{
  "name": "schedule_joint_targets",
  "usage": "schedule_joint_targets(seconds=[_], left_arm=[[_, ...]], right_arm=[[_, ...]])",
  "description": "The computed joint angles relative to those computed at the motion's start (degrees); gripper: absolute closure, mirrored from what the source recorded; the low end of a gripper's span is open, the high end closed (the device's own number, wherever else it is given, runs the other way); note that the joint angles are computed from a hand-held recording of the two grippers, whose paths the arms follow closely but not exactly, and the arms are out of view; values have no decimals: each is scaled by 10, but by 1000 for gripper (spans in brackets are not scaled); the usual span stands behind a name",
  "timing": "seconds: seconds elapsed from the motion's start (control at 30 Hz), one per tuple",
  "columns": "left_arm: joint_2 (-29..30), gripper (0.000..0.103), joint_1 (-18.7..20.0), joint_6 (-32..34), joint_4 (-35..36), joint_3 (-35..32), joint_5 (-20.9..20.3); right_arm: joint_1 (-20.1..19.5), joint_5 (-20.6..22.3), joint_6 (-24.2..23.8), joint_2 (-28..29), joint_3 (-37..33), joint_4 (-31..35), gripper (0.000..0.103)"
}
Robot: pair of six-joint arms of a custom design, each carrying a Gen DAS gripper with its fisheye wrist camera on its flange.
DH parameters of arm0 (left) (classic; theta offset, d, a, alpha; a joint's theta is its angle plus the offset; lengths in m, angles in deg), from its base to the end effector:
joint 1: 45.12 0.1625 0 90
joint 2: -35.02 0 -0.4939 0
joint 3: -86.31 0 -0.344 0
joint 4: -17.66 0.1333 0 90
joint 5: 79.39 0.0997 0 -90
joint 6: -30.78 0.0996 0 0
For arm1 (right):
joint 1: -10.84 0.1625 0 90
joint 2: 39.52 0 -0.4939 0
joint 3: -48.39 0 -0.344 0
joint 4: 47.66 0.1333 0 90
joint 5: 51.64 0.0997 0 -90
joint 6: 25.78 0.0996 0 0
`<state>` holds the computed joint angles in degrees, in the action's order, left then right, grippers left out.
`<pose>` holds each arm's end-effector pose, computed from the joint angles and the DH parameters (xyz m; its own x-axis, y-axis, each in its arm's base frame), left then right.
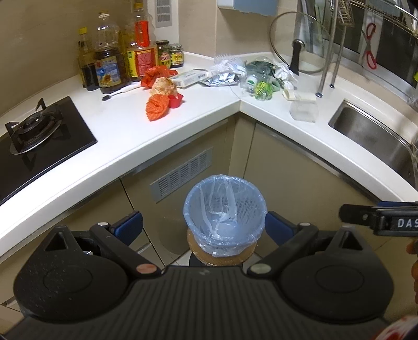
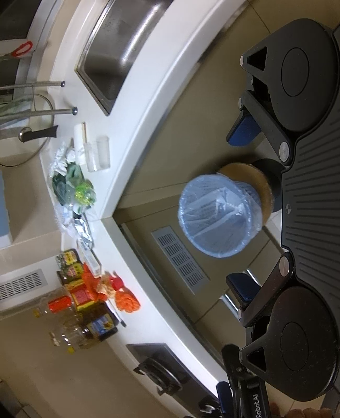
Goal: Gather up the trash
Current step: 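Reach the left tool to the orange mesh scrubber while the right tool reaches the clear plastic box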
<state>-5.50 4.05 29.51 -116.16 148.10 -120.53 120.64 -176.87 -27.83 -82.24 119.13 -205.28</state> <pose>-0.3741 -0.7515 0.3363 -0.6998 0.1961 -0.6869 0.5885 0.7033 -0.3988 0.3407 -0.7225 0.3368 -0.8832 0.0433 0.4670 -0.2928 0.7270 -0.6211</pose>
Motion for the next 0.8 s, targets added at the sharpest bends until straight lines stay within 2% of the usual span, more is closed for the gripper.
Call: schedule_joint_targets(seconds=[0.33,0.53,0.7,0.8], left_arm=[[16,4,-1,0,-36,-10,15],[29,4,6,31,-64,-29,15],[50,4,20,63,-78,-72,5],[78,4,31,110,-86,-123,4]], right_arm=[[-22,19,-33,-14,8,-44,0],[-27,6,-57,-6,-6,-64,0],[-37,18,-64,8,-28,-75,0],[-42,29,-78,23,-51,-90,0]])
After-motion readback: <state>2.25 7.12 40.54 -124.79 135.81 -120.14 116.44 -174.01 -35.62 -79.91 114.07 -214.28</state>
